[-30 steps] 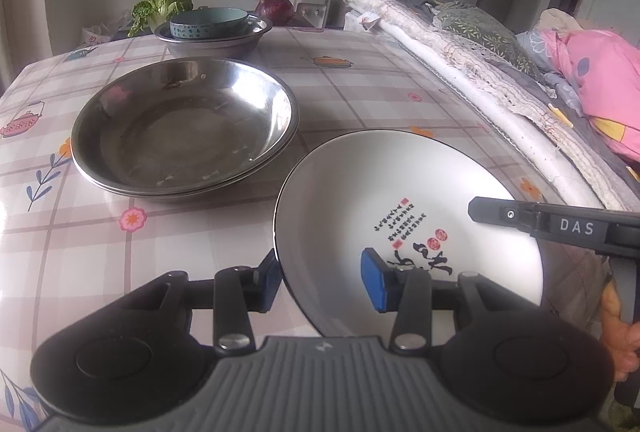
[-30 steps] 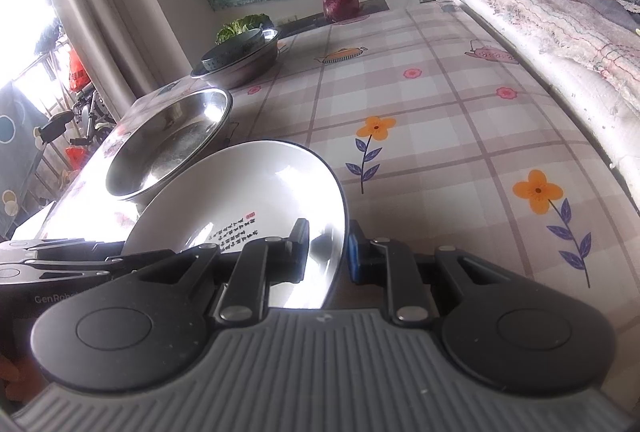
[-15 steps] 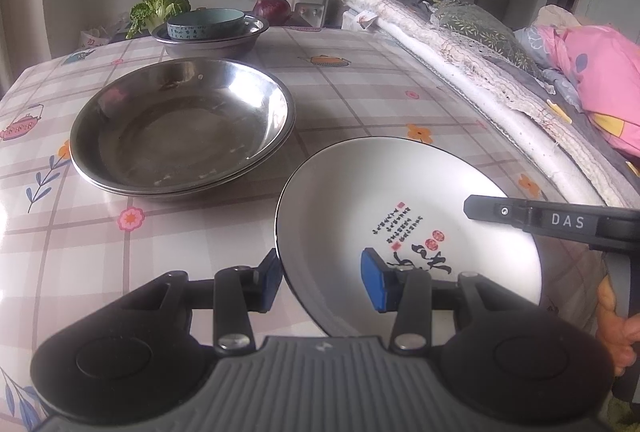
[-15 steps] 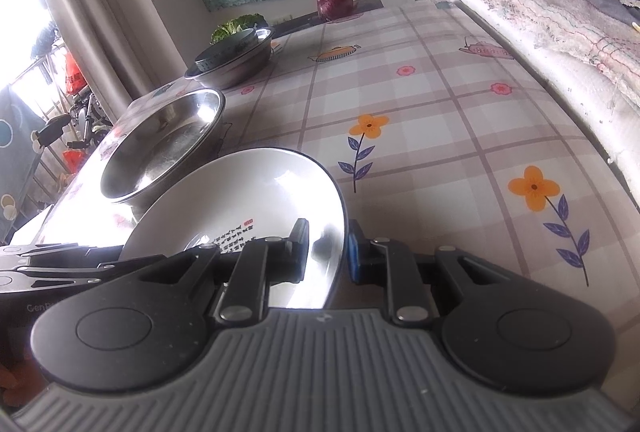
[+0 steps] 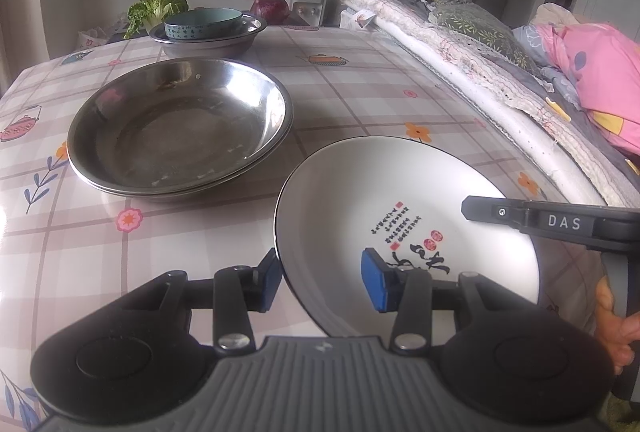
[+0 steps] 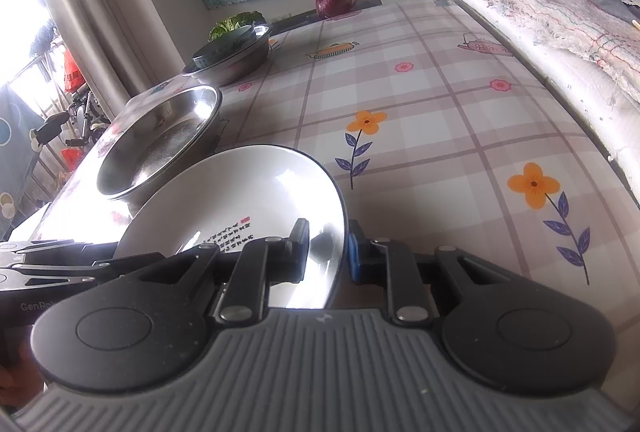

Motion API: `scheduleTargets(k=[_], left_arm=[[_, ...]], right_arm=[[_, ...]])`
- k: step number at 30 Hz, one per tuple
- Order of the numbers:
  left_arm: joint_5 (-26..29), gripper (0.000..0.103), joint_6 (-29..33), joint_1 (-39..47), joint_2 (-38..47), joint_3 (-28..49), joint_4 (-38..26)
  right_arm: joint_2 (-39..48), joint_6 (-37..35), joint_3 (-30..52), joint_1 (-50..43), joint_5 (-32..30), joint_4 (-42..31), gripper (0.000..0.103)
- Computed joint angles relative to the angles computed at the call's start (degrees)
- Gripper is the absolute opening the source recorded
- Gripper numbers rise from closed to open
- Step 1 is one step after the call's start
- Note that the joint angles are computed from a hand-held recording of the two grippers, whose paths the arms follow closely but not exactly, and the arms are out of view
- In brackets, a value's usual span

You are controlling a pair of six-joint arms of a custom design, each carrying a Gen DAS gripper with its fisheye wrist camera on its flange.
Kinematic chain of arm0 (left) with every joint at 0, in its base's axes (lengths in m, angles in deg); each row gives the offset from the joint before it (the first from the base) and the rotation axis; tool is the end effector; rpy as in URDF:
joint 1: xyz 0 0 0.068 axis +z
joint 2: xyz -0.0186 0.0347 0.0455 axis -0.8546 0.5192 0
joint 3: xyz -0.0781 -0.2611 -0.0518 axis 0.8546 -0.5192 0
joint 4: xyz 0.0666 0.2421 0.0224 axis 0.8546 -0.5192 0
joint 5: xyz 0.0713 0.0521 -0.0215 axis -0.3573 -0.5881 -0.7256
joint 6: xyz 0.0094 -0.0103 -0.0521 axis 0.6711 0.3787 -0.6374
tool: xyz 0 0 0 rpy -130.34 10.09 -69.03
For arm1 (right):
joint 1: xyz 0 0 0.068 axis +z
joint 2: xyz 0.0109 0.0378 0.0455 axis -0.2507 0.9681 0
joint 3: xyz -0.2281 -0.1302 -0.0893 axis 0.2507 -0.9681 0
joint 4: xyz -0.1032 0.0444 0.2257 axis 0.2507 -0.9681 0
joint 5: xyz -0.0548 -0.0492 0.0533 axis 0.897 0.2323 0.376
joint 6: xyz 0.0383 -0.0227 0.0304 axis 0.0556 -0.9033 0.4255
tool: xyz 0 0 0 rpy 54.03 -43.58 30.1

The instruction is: Organize plates and bowls

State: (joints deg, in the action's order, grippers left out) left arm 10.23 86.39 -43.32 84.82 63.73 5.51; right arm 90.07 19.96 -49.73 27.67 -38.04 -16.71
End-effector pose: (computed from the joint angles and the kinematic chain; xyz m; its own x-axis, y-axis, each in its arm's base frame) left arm 0.2282 0.0431 0.2162 -0.7018 0.2341 -0.6728 0.4394 0.8857 -0.1501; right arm 0.1733 0.1371 0.1776 -0.6424 0.2857 -0.7111 0.0913 0.9498 0.2991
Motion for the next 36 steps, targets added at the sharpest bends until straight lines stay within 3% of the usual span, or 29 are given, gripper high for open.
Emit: scheduleTargets(k=[36], left_arm=[[-3.1,0.046,-1.35,-2.91,1.93,0.31,2.47]], right_arm=[[1.27,0.03,-0.01,-0.14,-0.43,1.45,0.02]])
